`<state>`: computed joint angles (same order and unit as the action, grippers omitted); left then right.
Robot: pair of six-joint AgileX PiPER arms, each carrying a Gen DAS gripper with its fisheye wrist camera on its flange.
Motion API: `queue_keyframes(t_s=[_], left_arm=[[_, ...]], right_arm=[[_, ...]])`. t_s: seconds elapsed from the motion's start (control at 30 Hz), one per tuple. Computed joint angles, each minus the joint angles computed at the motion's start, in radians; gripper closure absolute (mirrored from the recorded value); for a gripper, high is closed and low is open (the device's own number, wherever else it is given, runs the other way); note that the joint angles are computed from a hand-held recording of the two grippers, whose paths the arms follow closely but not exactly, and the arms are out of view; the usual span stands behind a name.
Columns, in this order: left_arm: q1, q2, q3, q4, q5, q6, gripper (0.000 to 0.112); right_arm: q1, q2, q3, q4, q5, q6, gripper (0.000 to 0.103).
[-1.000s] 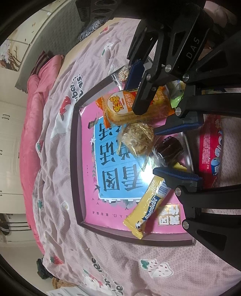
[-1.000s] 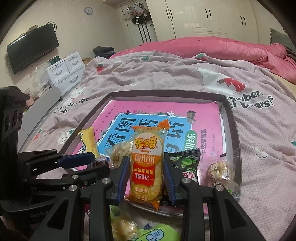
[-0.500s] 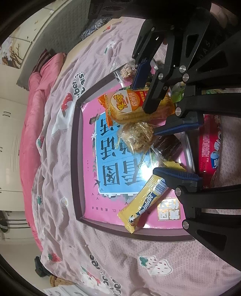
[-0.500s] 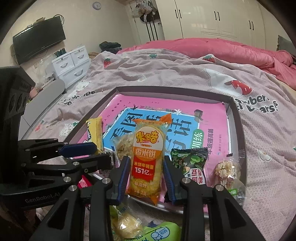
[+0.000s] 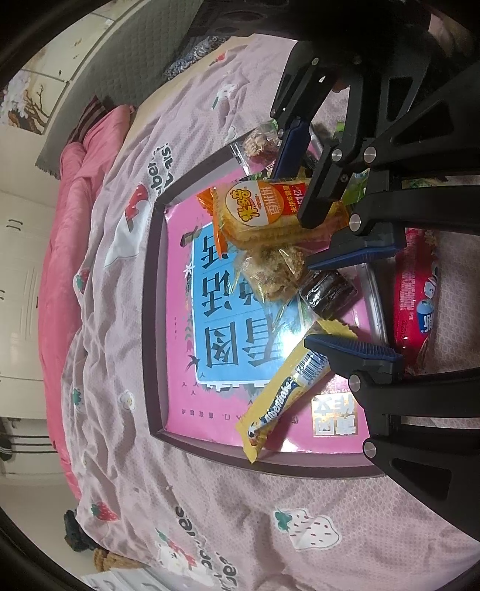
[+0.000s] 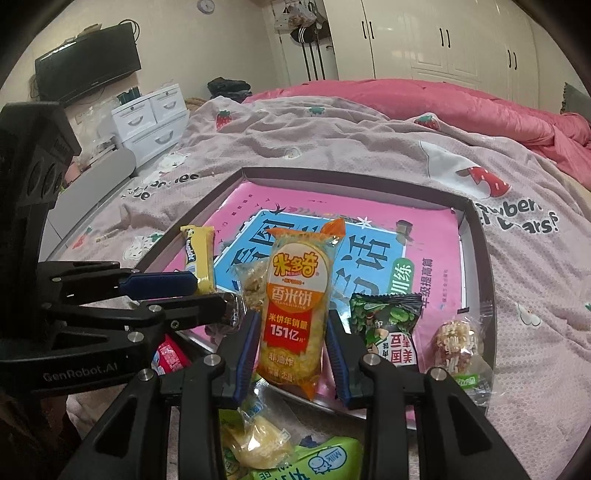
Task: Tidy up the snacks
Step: 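Open both tools in the tray, releasing chocolate square and rice-cracker bag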
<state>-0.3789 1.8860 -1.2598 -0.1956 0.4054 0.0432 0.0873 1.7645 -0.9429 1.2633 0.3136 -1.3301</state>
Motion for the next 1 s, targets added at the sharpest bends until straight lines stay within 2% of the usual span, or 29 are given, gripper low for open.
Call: queue_keyframes(t_s=[0.57,1.0], left_arm=[[0.011,0.003,-0.008,-0.043,0.024,0.032,0.075],[0.012,-0.002,-0.014,-0.03,0.04,0.018,0.062]], right_arm=[[-0.006,-0.003,0.009,0.026,-0.001,-0.02,0.067],[-0.02,-0.013,0.011,0.004,-0.008,0.022,0.067]])
